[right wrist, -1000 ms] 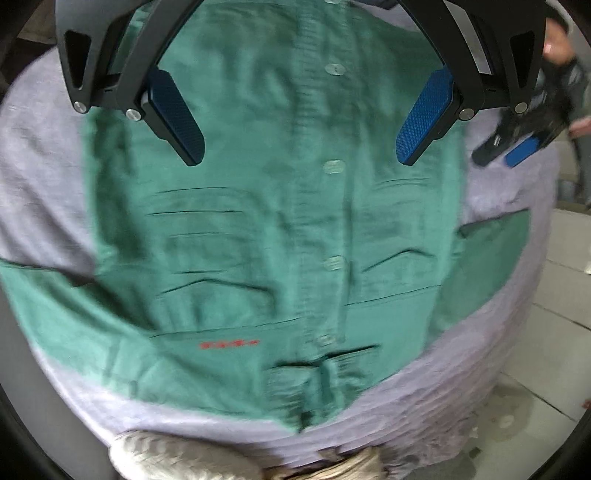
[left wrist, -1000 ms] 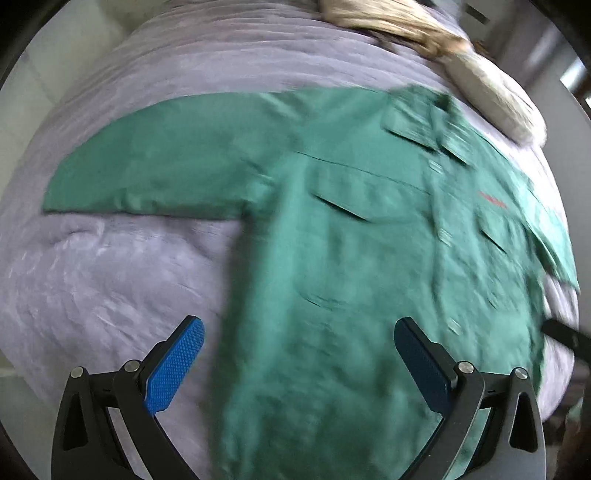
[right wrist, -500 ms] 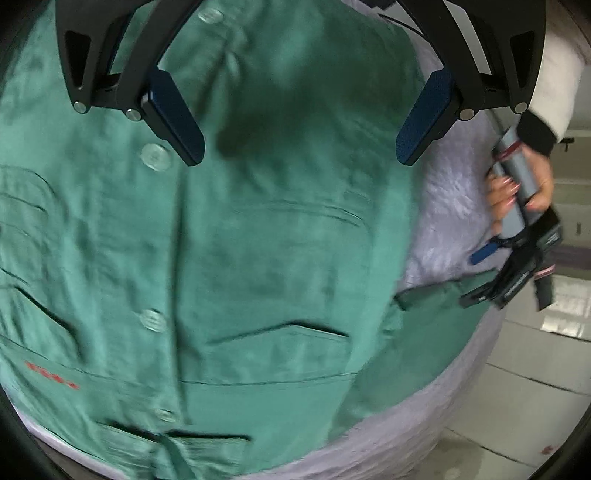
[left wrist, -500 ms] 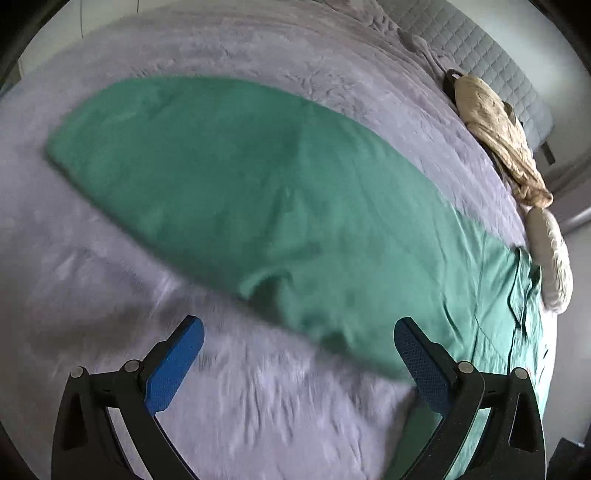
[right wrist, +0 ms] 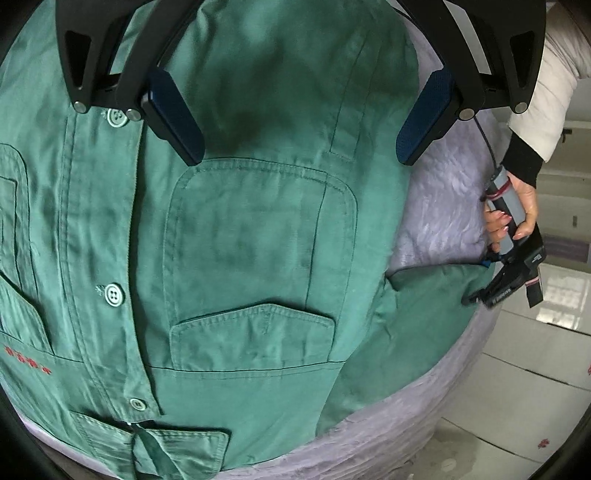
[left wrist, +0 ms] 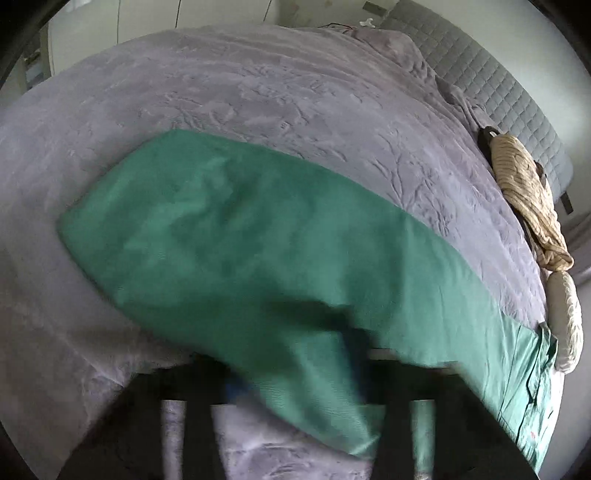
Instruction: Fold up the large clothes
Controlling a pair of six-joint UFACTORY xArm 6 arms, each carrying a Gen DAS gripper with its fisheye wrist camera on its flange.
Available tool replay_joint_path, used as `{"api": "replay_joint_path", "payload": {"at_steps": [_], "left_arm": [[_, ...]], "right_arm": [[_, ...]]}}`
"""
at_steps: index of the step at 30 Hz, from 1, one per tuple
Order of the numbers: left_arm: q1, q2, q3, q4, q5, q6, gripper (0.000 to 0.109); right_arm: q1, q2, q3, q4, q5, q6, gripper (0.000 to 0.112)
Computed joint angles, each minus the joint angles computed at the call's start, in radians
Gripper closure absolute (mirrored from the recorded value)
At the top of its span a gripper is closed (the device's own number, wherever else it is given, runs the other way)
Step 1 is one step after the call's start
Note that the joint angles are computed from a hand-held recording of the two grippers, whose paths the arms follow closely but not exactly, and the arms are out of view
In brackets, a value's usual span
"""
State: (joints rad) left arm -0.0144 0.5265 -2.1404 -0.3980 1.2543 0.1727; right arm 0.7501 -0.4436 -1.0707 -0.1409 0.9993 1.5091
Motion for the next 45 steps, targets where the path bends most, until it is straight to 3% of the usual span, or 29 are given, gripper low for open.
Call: {"api": "replay_joint_path", "payload": {"at_steps": [4,9,14,17,23,25,28,31,34,35,37,38,42,45], "left_arm": [[0.026,-0.037,0.028,-0.059,-0.014,0.039,0.105],[-0.005,-0.150,0.089,-0.175,-0.026,0.191,0.105],[-0.131,-0.233,0.087,-0.261,0.035,0.280,0.105],[-0.255,-0.312,0.156,-0.277,0.050,0.323,0.105],[-0.568,-0.452,0.407,-0.157,-0.020,0.322,0.105],[-0.672,-0.498,0.525,-0.038,-0.069,0.289,0.105],[-0.792,-0.558,0.702,0.178,-0.211,0.231,0.105],[-0.805,-0.621,0.793,0.237,-0.290,0.223,0.105],[-0.771,-0.648,0.777,0.181,-0.219,0.258,0.105],[-0.758,-0.659,0.777,0.158,-0.209,0.267,0.101],[-0.736,-0.684,0.782,0.144,-0.217,0.265,0.052],[-0.728,-0.692,0.785,0.150,-0.227,0.261,0.009],[-0.677,-0.771,0.835,0.238,-0.337,0.239,0.006],[-0.594,-0.769,0.830,0.303,-0.374,0.163,0.006]], "right_arm": [[0.003,-0.027,0.010,-0.013,0.019,0.024,0.009],[0.013,-0.112,0.059,-0.063,0.034,0.086,0.009],[0.032,-0.223,0.107,-0.139,0.092,0.156,0.009],[0.047,-0.323,0.146,-0.193,0.166,0.202,0.009],[0.117,-0.540,0.220,-0.285,0.374,0.320,0.009],[0.153,-0.616,0.247,-0.301,0.459,0.365,0.009],[0.191,-0.711,0.294,-0.304,0.551,0.424,0.009],[0.206,-0.806,0.341,-0.301,0.620,0.451,0.009],[0.142,-0.863,0.370,-0.284,0.607,0.399,0.009],[0.113,-0.879,0.381,-0.277,0.590,0.370,0.009],[-0.024,-0.888,0.399,-0.220,0.501,0.241,0.009],[-0.093,-0.884,0.405,-0.186,0.455,0.170,0.009],[-0.274,-0.740,0.348,-0.072,0.295,-0.125,0.009],[-0.304,-0.526,0.229,-0.068,0.231,-0.300,0.009]]}}
